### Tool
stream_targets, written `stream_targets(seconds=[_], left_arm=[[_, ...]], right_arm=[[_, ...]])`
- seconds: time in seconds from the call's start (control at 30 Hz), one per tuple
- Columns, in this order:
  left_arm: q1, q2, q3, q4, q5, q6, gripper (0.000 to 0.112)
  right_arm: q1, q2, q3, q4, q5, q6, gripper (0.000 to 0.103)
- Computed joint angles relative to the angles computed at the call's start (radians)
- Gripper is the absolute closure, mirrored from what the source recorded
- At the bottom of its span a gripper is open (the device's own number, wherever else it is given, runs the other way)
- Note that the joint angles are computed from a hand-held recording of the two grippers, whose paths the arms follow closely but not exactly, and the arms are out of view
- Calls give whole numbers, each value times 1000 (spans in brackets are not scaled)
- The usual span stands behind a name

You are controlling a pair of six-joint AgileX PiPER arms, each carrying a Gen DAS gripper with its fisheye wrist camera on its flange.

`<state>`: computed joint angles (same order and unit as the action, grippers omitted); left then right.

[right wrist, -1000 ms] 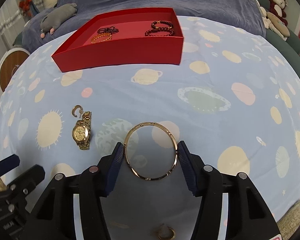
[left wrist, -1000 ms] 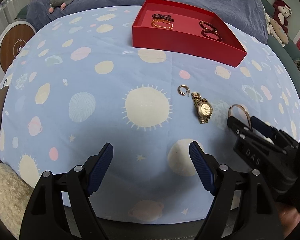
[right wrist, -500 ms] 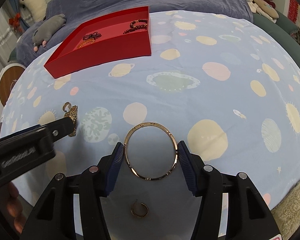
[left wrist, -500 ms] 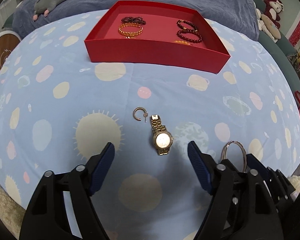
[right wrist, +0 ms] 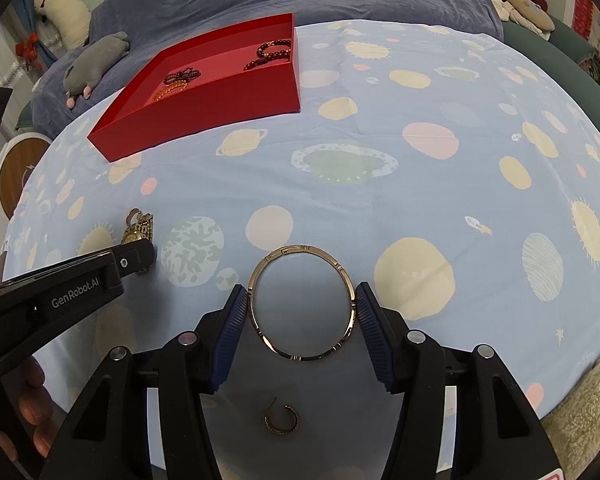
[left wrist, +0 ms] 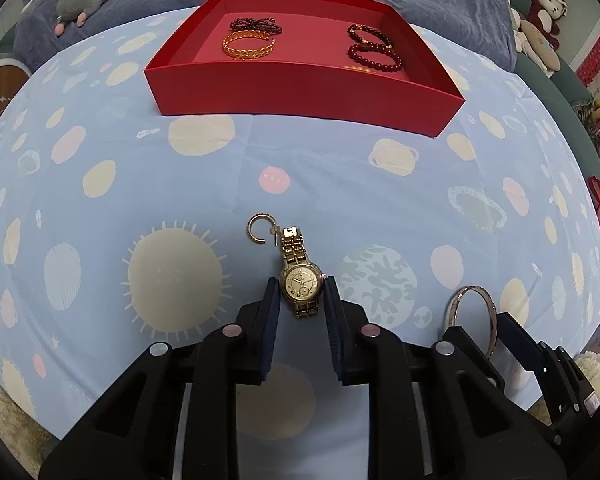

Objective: Organize jewelry
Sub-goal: 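Grasp the thin gold bangle with the right tool while the left tool grasps the gold watch, then lift the gold watch with the left tool while the right tool lifts the bangle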

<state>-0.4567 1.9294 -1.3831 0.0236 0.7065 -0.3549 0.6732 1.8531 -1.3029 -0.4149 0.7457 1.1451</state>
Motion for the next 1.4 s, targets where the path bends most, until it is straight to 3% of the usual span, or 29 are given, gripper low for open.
stream_targets(seconds=[0.27, 0.93, 1.4], left_arm=[[9, -60, 68, -7, -20, 16, 90], [38, -337, 424, 23, -124, 20, 90], [65, -424, 554, 54, -163, -10, 90]], right_arm=[[16, -34, 23, -22, 2, 29, 50], [139, -182, 168, -38, -26, 148, 50], [198, -168, 140, -79, 16, 170, 50]])
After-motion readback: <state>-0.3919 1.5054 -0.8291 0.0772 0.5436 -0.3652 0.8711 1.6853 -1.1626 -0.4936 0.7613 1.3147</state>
